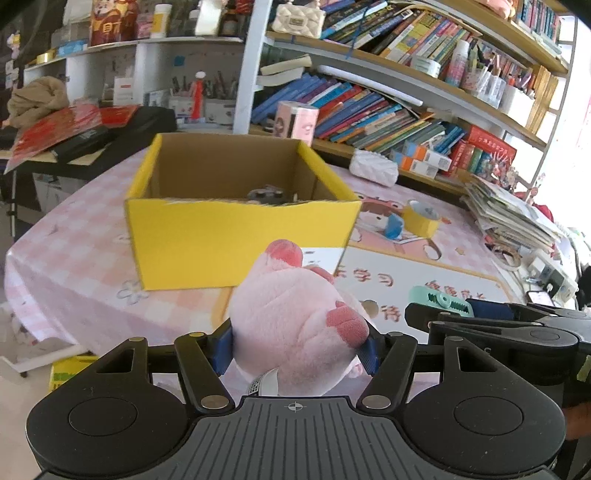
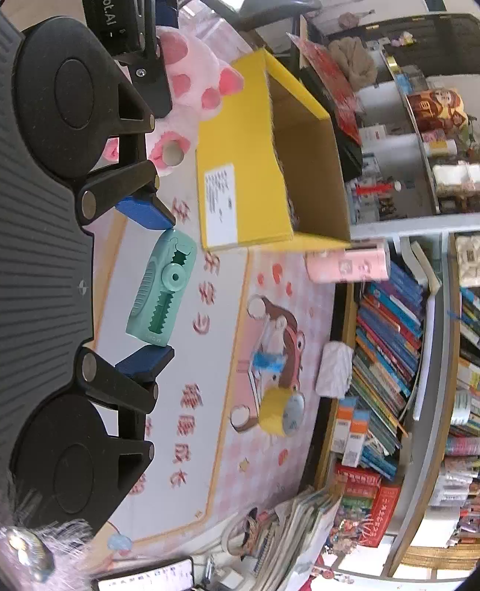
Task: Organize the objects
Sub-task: 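Carry the plush pig and tape dispenser with both tools over the yellow box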
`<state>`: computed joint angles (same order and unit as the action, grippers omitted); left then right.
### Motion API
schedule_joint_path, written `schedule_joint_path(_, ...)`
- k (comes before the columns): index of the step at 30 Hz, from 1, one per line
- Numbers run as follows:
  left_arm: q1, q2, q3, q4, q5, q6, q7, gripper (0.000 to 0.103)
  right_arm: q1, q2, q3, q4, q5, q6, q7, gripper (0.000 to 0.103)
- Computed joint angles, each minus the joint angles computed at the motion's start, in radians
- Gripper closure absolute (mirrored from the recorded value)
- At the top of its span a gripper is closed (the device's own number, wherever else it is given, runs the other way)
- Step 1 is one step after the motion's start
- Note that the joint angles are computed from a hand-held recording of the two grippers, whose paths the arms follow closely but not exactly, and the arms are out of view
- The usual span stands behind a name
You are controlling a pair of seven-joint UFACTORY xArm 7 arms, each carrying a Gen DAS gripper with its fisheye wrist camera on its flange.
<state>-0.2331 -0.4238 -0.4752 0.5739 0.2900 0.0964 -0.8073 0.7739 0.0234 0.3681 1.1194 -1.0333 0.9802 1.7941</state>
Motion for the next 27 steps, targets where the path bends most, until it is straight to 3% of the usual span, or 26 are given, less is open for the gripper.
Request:
schedule_joint_path(10, -0.043, -0.101, 0.069, -0.085, -0.052, -0.010, 0.065, 0.038, 0.068, 0.075, -0.007, 0.090, -0.032, 0.033, 0.016, 0.037)
schedule_joint_path(27, 0.031, -0.106, 0.042, -0.083, -0.079, -0.069, 0.125, 0.038, 0.121, 0.129, -0.049, 0.169, -0.063, 0.053, -0.044, 0.037)
